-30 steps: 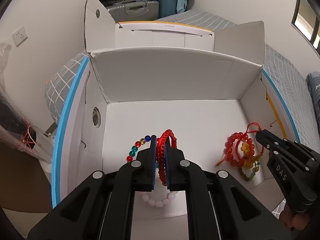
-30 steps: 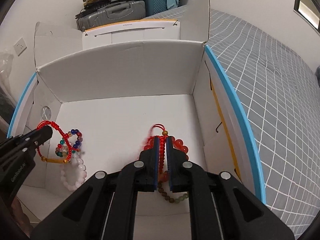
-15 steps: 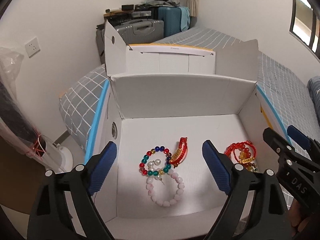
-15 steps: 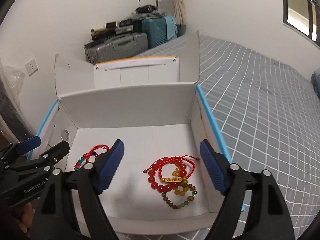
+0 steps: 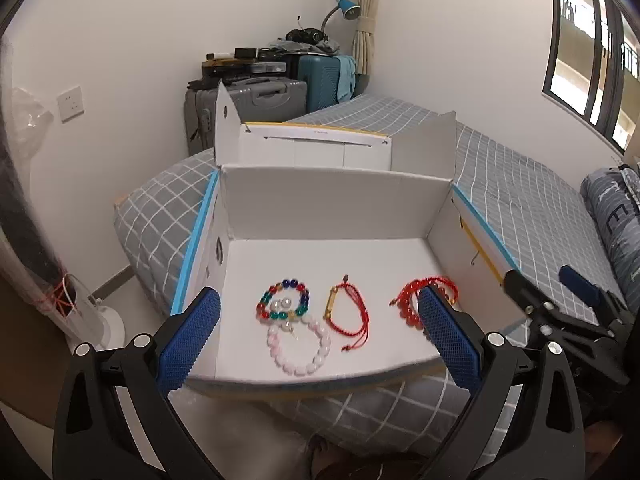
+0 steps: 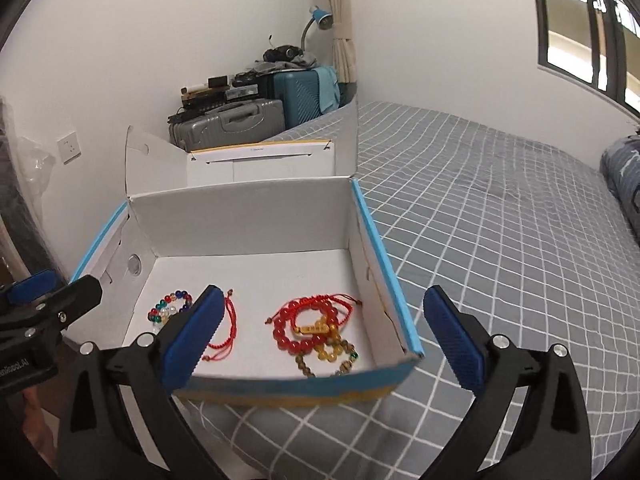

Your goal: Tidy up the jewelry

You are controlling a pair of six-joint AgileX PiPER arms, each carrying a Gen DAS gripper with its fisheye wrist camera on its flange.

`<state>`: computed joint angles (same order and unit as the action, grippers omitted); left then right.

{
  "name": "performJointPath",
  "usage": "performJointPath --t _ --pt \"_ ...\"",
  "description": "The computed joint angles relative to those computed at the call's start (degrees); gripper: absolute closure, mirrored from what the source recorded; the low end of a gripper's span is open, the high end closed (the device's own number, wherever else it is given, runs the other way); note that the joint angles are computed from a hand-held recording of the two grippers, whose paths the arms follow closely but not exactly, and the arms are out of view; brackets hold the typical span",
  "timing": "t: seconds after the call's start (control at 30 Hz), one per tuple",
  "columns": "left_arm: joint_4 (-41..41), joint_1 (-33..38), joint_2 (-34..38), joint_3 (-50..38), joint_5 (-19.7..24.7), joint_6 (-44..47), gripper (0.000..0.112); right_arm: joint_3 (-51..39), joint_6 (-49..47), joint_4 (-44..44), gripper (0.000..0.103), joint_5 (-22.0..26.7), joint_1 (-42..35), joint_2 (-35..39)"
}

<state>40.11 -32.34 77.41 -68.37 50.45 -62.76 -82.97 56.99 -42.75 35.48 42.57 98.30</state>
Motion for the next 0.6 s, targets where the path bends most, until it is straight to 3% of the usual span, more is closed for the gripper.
performJointPath --t 0.3,0.6 --pt "9.41 -6.78 -3.84 8.19 2.99 -12.43 0.015 6.0 2.38 -1.95 0.008 0.22 1.77 -4.56" --pt "9.86 -7.63 -4.06 9.31 3.56 -13.04 0.015 7.63 3.59 -2.96 0.008 0.35 3.02 -5.37"
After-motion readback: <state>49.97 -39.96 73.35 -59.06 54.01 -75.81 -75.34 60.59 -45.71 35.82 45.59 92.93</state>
